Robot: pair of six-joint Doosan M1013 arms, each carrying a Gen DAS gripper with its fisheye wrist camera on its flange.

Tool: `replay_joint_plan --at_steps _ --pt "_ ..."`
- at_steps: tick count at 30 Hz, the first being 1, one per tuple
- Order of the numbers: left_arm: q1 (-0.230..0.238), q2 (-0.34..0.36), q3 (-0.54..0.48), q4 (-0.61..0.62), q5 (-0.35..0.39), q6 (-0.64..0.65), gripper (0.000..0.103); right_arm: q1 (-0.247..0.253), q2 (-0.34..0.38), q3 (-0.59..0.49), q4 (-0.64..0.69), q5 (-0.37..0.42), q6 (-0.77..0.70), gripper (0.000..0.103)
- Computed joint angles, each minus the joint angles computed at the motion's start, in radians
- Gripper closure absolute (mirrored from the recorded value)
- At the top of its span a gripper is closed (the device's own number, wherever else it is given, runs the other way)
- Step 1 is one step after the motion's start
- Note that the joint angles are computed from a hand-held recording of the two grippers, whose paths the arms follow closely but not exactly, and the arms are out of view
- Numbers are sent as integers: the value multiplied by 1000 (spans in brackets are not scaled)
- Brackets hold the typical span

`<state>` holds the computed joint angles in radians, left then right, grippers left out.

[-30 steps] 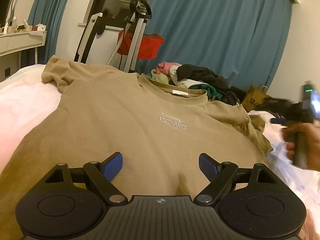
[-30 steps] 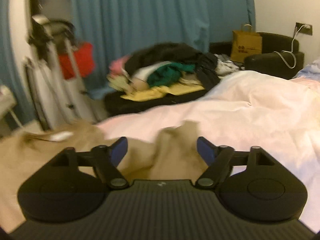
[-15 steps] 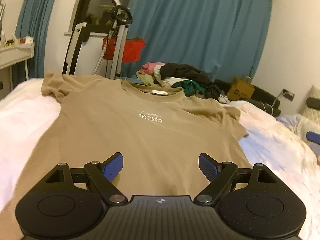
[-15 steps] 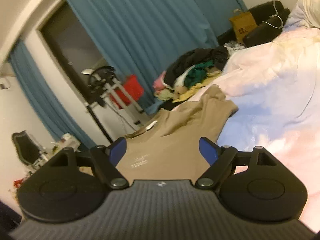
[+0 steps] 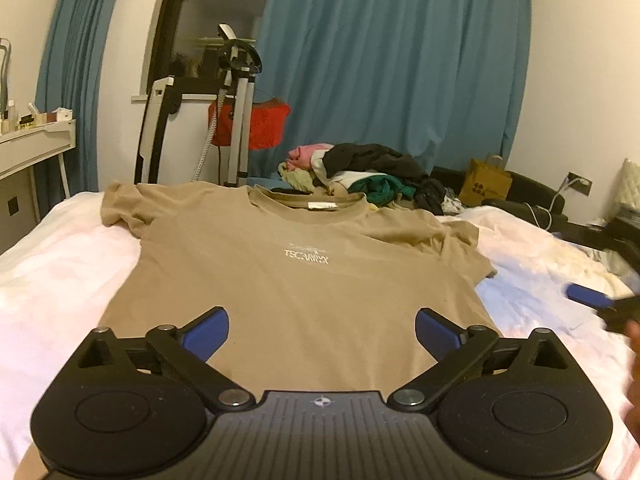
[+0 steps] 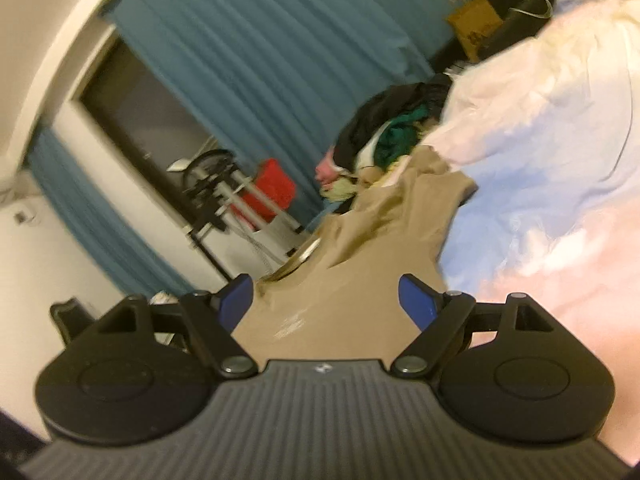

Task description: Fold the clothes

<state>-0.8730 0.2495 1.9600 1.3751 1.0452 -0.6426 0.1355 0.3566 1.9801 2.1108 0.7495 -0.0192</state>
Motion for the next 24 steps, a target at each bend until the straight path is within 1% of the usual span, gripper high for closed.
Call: replay_joint_plan --at_steps 1,3,4,6,9,12,15,16,17,20,22,23,24 --pt "2 2 -1 -1 -6 4 1 -2 26 -31 -40 1 48 21" --pt "6 6 -3 -8 -16 14 1 -4 82 -84 -49 0 88 21" --pt "9 7 -3 -12 -25 16 0 -2 110 -107 -28 -7 96 21" --pt "18 8 -1 -13 -49 16 0 3 175 -162 -4 -22 171 20" --pt "40 8 4 -9 -85 9 0 12 263 -241 37 -15 242 21" --pt "77 4 9 0 -123 -30 0 32 326 -325 56 -58 205 22" --pt "115 8 10 21 -154 -65 0 54 372 -394 110 -80 102 22" --pt "128 12 10 28 -169 -79 0 59 389 -421 113 -83 83 20" --pt "142 16 10 36 -189 -100 0 63 403 -442 125 -78 63 20" --pt "184 27 10 60 -258 -170 0 69 441 -492 203 -29 -3 20" --pt "217 26 16 70 -332 -240 0 76 458 -535 194 -54 8 21" --pt "226 27 18 83 -350 -262 0 80 467 -558 185 -69 16 22" --pt "231 29 18 90 -353 -267 0 84 472 -583 136 -102 45 25"
